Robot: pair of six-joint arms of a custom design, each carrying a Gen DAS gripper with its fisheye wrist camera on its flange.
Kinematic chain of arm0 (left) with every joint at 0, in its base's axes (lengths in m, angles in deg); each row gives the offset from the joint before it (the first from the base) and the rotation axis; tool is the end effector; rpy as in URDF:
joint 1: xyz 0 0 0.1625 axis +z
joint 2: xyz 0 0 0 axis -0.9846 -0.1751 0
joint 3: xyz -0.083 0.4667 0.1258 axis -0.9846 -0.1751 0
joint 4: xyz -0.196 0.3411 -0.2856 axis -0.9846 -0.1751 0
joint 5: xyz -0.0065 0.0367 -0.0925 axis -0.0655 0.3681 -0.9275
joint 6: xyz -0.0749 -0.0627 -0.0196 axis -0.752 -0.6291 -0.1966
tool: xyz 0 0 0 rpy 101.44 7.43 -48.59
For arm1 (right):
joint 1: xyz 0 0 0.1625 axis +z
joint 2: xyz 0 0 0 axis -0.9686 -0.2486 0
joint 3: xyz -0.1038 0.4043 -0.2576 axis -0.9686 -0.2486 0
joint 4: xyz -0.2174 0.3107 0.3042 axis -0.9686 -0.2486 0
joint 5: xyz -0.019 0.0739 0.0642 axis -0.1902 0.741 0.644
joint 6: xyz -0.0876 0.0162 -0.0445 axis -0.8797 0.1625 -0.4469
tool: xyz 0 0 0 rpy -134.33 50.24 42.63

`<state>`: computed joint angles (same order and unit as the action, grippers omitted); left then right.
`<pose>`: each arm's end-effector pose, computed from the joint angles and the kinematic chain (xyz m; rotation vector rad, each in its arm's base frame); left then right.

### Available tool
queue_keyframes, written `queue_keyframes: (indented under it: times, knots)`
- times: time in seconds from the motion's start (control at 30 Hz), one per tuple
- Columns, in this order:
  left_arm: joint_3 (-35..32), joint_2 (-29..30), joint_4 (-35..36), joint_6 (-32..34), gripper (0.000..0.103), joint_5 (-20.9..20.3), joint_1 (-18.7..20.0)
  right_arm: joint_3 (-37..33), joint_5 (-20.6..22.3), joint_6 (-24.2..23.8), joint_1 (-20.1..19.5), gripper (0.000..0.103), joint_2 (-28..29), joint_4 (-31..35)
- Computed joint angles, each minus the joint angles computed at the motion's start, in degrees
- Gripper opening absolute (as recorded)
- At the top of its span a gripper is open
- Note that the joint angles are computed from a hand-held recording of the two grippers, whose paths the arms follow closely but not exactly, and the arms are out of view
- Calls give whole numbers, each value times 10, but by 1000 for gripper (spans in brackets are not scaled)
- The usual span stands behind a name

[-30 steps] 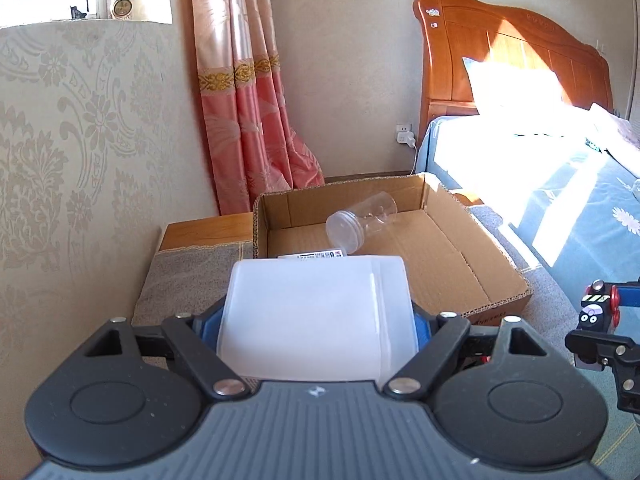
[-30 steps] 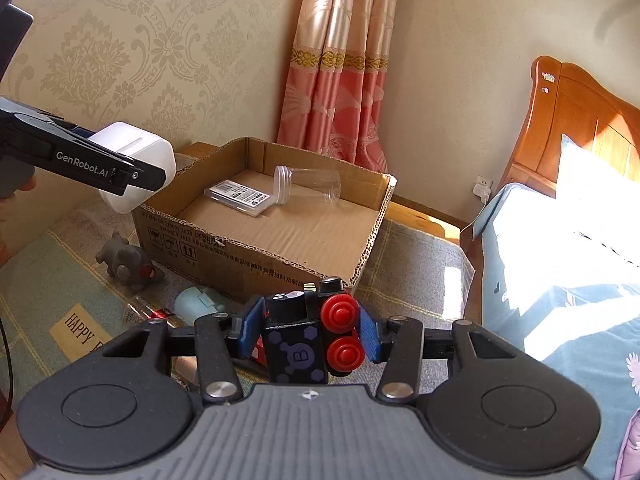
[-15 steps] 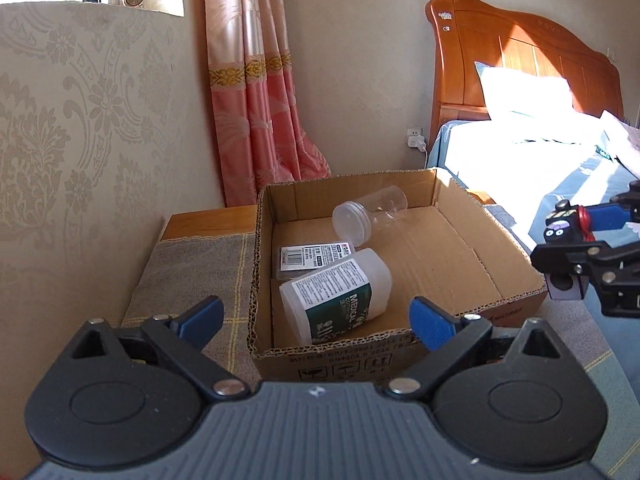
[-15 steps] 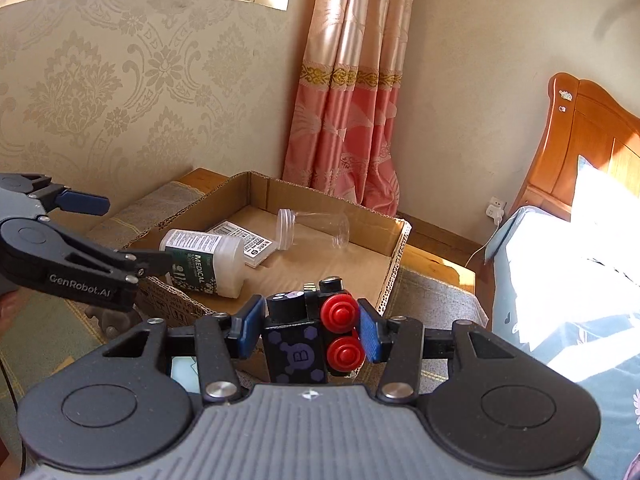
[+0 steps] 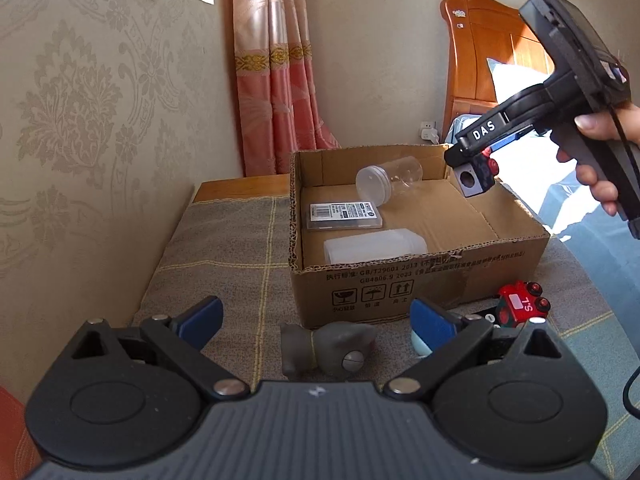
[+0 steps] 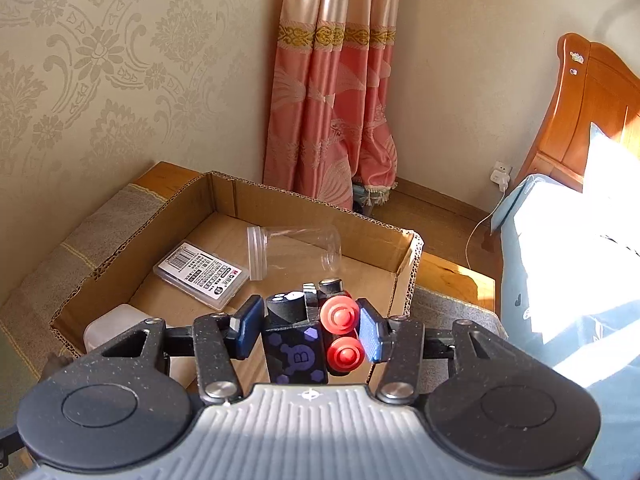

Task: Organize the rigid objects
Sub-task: 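Lower the white bottle and blue toy car into the box and open both tools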

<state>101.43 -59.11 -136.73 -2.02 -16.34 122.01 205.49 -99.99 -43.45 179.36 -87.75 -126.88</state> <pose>-0.1177 -0.3756 0.1513 0.9862 2.2694 -0.8570 0.1781 -0.4666 0.1438 0.3760 -2.1268 0.8516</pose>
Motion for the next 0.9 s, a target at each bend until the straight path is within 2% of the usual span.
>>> queue_keyframes:
  times: [0.03,0.07,0.1,0.13,0.27,0.57,0.67,0.9]
  knots:
    - [0,-2,2,-1,100,1,3,-8,-6,2,-2,76,6,-3]
    - [0,-5,6,-4,100,4,5,-15,-15,4,-2,95,9,1]
    - [0,-8,9,-5,100,5,6,-19,-19,-2,-2,101,16,-12]
    - [1,-10,9,-4,100,5,9,-18,-21,-11,1,103,22,-34]
    - [1,-23,22,-2,100,4,17,-2,-29,11,13,103,14,-35]
    - [10,-57,63,-16,100,17,3,52,-50,59,48,103,3,-58]
    - [12,-72,81,-20,100,21,-1,71,-56,70,60,103,9,-82]
    - [29,-99,104,-18,100,23,-10,129,-57,134,89,103,46,-157]
